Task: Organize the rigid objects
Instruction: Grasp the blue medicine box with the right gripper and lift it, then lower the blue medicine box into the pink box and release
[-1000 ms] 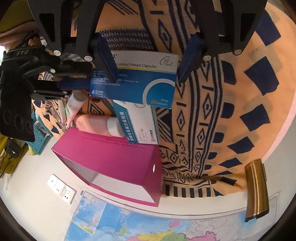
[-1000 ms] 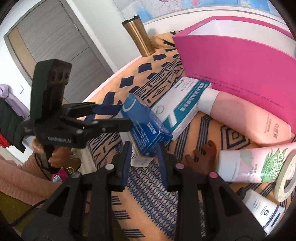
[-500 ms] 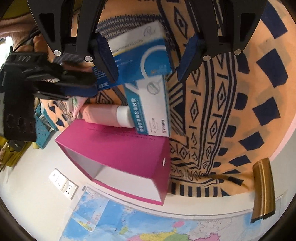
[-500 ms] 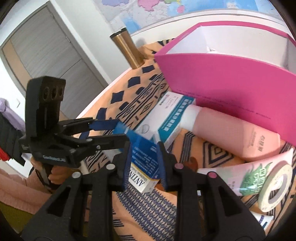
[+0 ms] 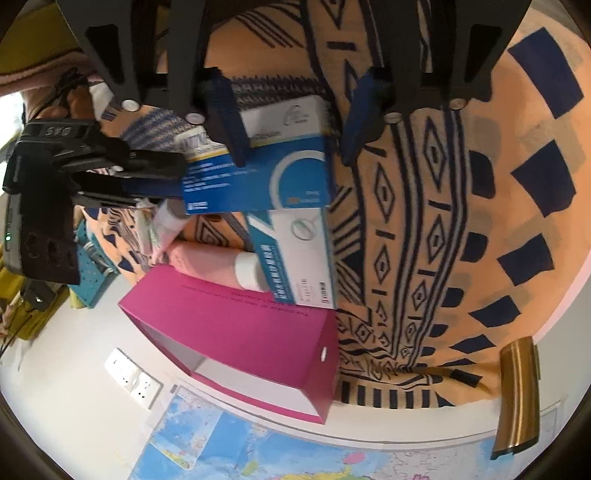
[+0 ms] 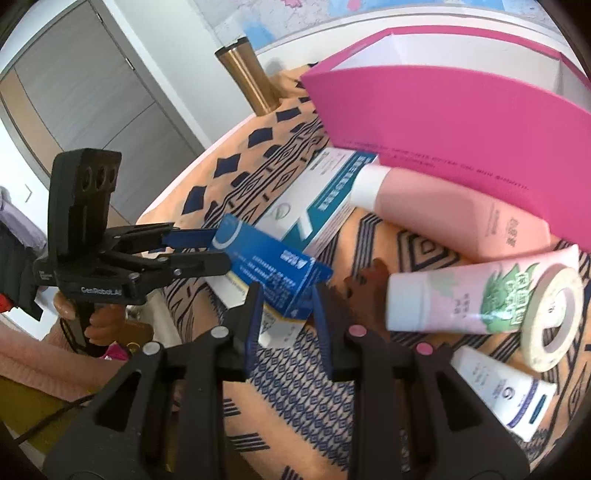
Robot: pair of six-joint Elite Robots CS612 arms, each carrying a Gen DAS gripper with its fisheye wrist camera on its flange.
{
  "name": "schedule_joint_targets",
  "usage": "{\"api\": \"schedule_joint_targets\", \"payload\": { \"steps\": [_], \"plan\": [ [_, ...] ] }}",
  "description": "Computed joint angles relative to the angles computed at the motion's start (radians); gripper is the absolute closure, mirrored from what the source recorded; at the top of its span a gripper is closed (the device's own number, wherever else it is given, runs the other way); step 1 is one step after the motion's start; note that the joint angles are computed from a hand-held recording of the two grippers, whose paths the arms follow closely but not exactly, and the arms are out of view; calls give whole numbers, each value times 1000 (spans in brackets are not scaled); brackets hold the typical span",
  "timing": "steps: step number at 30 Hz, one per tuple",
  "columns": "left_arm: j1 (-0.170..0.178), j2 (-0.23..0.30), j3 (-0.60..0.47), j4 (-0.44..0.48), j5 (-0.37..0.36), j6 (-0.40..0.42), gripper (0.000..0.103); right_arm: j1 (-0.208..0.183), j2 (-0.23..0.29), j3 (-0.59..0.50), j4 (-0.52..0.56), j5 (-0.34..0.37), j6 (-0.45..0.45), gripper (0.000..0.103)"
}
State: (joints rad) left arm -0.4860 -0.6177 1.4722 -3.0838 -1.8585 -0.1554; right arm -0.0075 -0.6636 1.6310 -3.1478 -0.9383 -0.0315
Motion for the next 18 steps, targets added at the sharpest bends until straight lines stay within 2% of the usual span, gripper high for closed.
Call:
{"api": "schedule_joint_targets", "payload": {
  "steps": [6,18],
  "plan": [
    [-3,-4,-4,12,10,-5,58,1,7,-5,-12,-3,25,73],
    [-13,-10,-53,-18,14,20,58,-17,-26,9,-112,-25,55,73]
  ]
}}
